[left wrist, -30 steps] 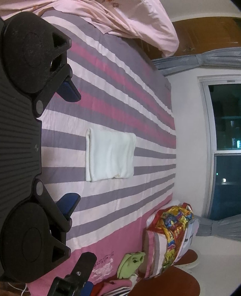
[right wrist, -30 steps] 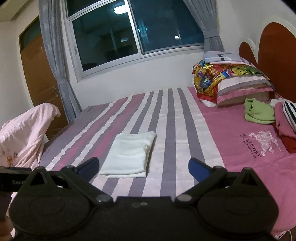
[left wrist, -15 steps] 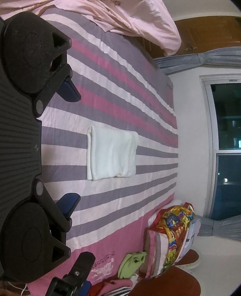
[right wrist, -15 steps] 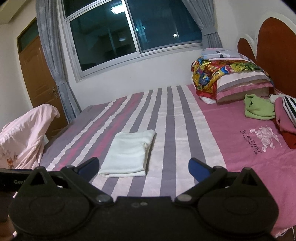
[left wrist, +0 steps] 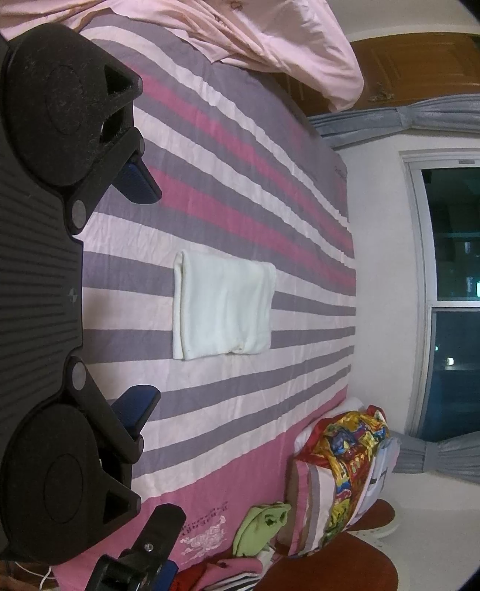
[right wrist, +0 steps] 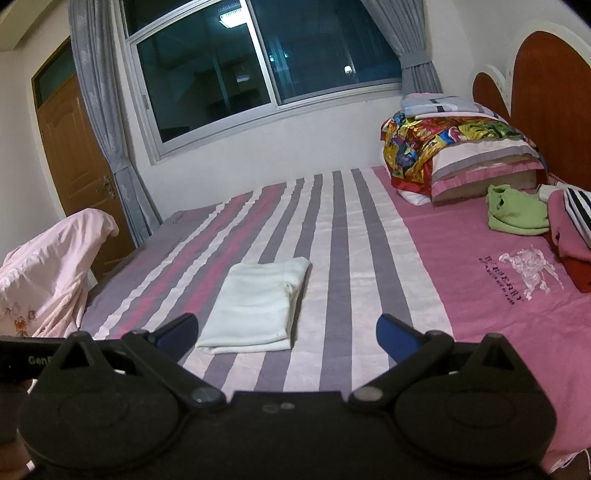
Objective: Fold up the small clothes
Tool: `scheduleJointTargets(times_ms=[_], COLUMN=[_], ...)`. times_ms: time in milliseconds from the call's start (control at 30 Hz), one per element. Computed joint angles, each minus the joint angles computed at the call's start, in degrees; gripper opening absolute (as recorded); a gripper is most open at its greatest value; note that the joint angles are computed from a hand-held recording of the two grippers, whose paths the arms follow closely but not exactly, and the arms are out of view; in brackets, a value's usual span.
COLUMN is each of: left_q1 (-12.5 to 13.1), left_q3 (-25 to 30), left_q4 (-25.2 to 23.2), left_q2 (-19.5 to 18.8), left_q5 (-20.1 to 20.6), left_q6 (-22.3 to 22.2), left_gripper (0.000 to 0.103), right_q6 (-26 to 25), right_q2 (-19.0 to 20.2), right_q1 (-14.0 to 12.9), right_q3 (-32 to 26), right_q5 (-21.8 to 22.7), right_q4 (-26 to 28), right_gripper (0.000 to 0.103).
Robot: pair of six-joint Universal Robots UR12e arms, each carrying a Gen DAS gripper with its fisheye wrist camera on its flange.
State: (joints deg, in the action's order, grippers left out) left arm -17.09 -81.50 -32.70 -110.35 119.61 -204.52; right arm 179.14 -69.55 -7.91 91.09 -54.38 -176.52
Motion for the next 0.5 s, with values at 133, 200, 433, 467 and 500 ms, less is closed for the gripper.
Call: scheduleJointTargets(times_ms=[133,200,433,467,500], left_q1=[-0.03,-0.03,0.12,0.18,0.31], left_q3=[0.22,0.43,0.68,0.73,0.76], left_q4=[-0.24,-0.36,-0.13,0.07,0.41], left_q2=[-0.19,-0.39,-0.76,-0.87,-0.97], left_q5=[-0.17,-0.35,-1.55,-1.92,-2.69], left_q6=[-0.07,-0.11,-0.47,-0.26,0.27], left_gripper=[0.103,0.103,0.103,0.103,0.103], right_q6=[0.01,0.05,0.13,0.33,0.52], right_q2=[0.12,0.20,0.35,0.43,0.52], right_q1=[-0.10,-0.11,-0.17,-0.20,-0.22], right_q3=[-0.14,-0.24,-0.32,-0.33,-0.38], right_q5=[0.15,0.15,0.18,0.19,0.16], right_q4=[0.28,0.40,0.59,0.46,0.32], right_gripper=[0.102,0.102,0.102,0.102,0.102])
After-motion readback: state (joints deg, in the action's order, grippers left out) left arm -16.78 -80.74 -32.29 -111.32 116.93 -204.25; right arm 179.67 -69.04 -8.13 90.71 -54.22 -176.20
